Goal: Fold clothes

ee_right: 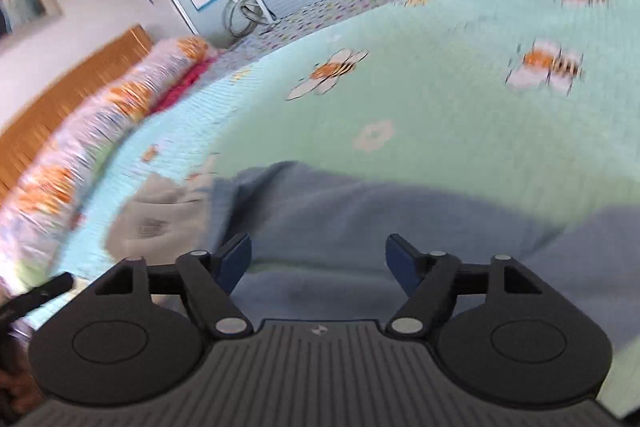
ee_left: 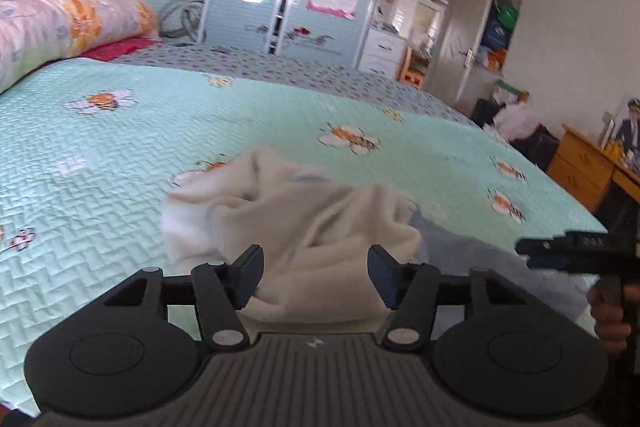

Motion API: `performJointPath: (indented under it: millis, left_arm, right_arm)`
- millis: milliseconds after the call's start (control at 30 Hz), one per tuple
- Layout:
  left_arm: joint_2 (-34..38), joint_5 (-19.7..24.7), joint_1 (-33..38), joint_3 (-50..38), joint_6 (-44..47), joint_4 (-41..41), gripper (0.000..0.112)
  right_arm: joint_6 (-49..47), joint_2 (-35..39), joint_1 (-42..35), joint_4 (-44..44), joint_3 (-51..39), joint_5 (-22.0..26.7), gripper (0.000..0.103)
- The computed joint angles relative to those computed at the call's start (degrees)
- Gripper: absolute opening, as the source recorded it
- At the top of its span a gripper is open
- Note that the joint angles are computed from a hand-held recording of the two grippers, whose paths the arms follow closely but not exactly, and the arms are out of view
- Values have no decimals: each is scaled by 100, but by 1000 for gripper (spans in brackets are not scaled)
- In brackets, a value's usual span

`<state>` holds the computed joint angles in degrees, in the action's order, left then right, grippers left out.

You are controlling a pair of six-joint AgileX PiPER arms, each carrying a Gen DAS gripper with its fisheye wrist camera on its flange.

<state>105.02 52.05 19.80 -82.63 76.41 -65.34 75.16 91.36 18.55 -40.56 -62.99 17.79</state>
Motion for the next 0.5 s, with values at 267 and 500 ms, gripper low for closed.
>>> performJointPath:
  millis: [267, 500]
  left_arm:
    - [778, -1086, -1145, -906, -1477, 1908, 79]
    - [1579, -522, -1292, -2207, -3224, 2858, 86]
  right_arm:
    - [-1786, 1133, -605, 630, -929, 621, 79]
    - [-4423, 2401, -343, 2310, -2973, 1191, 80]
